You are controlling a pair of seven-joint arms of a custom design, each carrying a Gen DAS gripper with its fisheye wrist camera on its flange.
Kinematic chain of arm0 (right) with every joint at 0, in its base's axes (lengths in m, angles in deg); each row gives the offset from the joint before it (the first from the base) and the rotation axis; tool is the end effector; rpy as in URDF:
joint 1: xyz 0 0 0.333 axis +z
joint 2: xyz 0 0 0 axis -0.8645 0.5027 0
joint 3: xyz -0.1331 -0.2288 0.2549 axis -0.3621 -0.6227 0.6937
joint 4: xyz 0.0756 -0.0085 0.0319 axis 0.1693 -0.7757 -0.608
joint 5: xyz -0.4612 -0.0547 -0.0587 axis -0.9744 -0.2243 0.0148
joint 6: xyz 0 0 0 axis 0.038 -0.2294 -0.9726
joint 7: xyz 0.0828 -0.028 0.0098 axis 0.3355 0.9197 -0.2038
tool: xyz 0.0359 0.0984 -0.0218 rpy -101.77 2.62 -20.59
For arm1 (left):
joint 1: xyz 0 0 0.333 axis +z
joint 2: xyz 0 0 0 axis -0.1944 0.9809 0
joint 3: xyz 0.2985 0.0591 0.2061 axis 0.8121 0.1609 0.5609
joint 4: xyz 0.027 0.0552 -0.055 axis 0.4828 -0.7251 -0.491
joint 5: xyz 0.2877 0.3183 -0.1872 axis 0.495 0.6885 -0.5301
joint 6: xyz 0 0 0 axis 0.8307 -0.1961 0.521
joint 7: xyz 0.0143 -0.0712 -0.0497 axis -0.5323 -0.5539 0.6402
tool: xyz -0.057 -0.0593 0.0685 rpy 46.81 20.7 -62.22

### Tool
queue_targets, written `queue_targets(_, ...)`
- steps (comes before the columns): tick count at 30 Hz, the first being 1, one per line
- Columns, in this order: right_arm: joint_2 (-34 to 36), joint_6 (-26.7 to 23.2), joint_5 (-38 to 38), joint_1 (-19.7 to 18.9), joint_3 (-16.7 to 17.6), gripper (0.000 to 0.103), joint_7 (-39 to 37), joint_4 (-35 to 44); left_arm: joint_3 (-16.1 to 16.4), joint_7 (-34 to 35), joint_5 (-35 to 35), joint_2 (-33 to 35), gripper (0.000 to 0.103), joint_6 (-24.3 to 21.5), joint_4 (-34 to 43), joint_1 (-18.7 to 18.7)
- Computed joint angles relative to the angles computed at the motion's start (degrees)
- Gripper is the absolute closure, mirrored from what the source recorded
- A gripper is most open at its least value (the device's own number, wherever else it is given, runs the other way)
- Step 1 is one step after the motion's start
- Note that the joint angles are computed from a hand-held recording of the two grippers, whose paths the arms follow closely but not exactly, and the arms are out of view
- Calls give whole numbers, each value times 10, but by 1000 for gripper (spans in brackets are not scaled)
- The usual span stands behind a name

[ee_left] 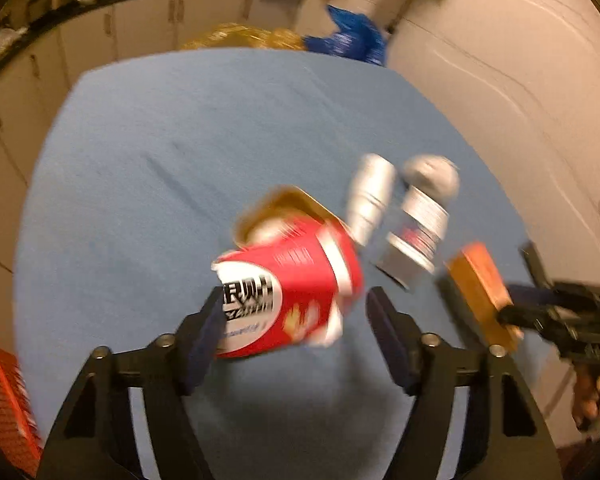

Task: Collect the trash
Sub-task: 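Grasp the red foot-patch box with the left tool while the right tool grasps the orange ointment box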

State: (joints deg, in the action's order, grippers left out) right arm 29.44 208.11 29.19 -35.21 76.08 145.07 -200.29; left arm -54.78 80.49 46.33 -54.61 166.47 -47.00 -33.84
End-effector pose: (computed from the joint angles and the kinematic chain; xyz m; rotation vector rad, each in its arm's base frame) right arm 0.3816 0.3692 0.4559 -1.6564 2.0882 -0.1909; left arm 0.4946 -0.4068 0.4453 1.5095 -2.5849 0.9272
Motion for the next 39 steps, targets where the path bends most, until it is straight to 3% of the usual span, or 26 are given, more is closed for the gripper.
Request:
queue_targets(5, -17, 12, 0, 0, 11, 52, 25, -16, -2, 133, -129, -48, 37, -11, -44, -28)
queue_targets(6, -20, 9, -1, -1, 13, 52, 30, -17, -1, 133, -127, -56, 37, 0, -54, -34)
queue_targets(9, -30, 9, 1, 0, 15, 52, 35, -25, 8, 76, -60, -65, 34, 31, -72, -38)
queue_targets(15, -38, 6, 3, 0, 21, 52, 42, -28, 21, 8, -4, -32, 26, 26, -43, -28)
queue_targets(17, -42, 8, 6, 2, 20, 52, 38, -32, 18, 37, -52, -11, 26, 13, -22, -27)
queue_targets(20, -48, 4, 10, 4, 21, 60, 32, -34, 5, 3, -34, 11, 26, 24, -9, -19)
queue_targets(22, -53, 5, 15, 6, 20, 72, 26, -38, -3, -14, -28, 20, 42, 30, -5, -15)
queue_targets(24, -56, 4, 22, 8, 18, 87, 19, -41, -9, -28, -16, 21, 66, 29, -6, -11)
queue_targets(27, -56, -3, 27, 7, 21, 87, 19, -41, -18, -32, -14, 16, 74, 42, -13, -10)
queue_targets(29, -59, 0, 28, 6, 22, 83, 19, -44, -18, -41, -4, 6, 77, 50, -23, -12)
queue_targets(31, -59, -17, 12, -2, 32, 45, 23, -37, -18, -40, -2, -7, 78, 55, -35, -16)
queue_targets(32, -58, -26, 3, -4, 35, 37, 21, -33, -16, -35, -6, -15, 78, 55, -42, -18)
queue_targets(33, -53, -33, -5, -2, 35, 33, 12, -28, -14, -34, -7, -21, 78, 57, -46, -22)
queue_targets(39, -4, -81, -3, 27, 21, 34, -30, -2, 11, 12, -68, -67, 79, 68, -81, -57)
